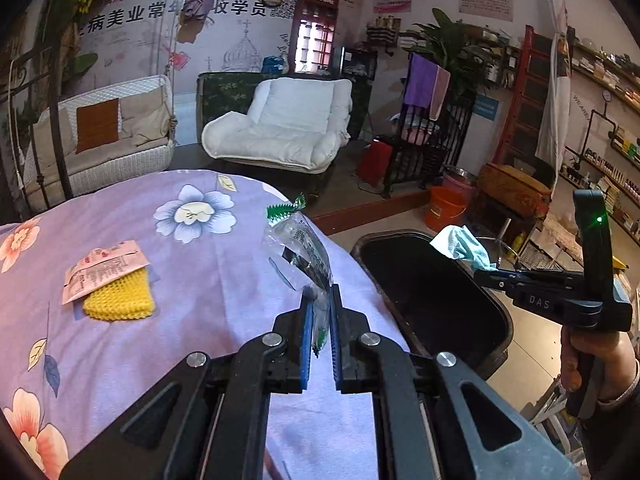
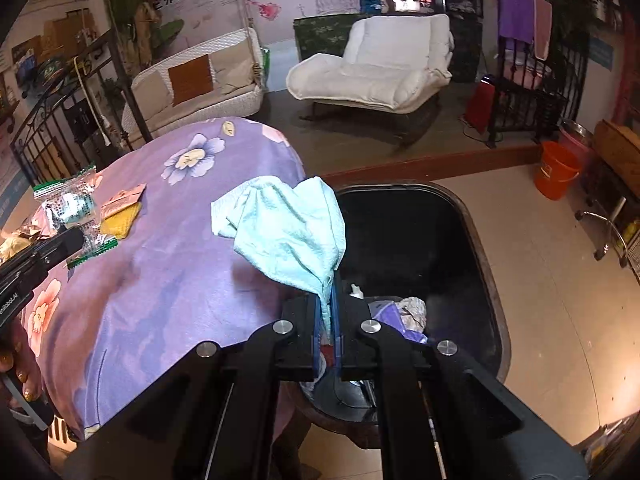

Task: Collect trash
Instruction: 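Carry the blue cloth over the bin and open the right gripper, then move the left gripper over the bin and release the clear snack bag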

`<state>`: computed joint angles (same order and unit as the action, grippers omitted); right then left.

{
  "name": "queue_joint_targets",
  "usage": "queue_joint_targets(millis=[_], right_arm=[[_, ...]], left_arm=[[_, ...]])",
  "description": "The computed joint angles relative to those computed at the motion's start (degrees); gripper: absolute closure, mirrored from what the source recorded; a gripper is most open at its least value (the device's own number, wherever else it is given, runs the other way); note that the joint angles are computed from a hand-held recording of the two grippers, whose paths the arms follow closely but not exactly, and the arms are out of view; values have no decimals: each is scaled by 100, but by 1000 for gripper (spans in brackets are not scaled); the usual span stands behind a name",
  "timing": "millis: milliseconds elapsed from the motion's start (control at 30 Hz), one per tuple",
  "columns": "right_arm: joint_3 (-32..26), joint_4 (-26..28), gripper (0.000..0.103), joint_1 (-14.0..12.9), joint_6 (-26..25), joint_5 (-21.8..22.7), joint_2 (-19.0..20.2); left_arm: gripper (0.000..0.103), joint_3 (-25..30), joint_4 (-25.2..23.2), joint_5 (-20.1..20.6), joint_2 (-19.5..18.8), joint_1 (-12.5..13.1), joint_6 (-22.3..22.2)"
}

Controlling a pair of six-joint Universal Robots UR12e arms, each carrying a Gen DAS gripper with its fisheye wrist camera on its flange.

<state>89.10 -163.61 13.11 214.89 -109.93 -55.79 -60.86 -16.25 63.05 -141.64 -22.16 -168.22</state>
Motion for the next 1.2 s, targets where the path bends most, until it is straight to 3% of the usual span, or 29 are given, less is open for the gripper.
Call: queue_joint_targets(millis=[200, 567, 633, 700, 733, 933, 1200], right_arm=[[184, 389, 97, -40, 447, -289, -76], [144, 1022, 95, -214, 925, -162, 99], [144, 1124, 82, -250, 1039, -102, 120], [172, 1151, 47, -260, 1160, -118, 125], [207, 1067, 43, -250, 1208, -177, 122], [408, 618, 42, -225, 1263, -221, 36], [668, 361, 34, -105, 1403, -827, -213]], left_arm=[[94, 104, -186, -134, -77, -129, 194], [94, 211, -526, -252, -149, -291, 522], [94, 239, -603, -261, -165, -313, 583], [94, 257, -669, -275, -169, -326, 643], [94, 259, -680, -267, -172, -336, 684], [94, 403, -911, -268, -238, -389, 846], [94, 624, -1227, -268, -355, -511, 1154]])
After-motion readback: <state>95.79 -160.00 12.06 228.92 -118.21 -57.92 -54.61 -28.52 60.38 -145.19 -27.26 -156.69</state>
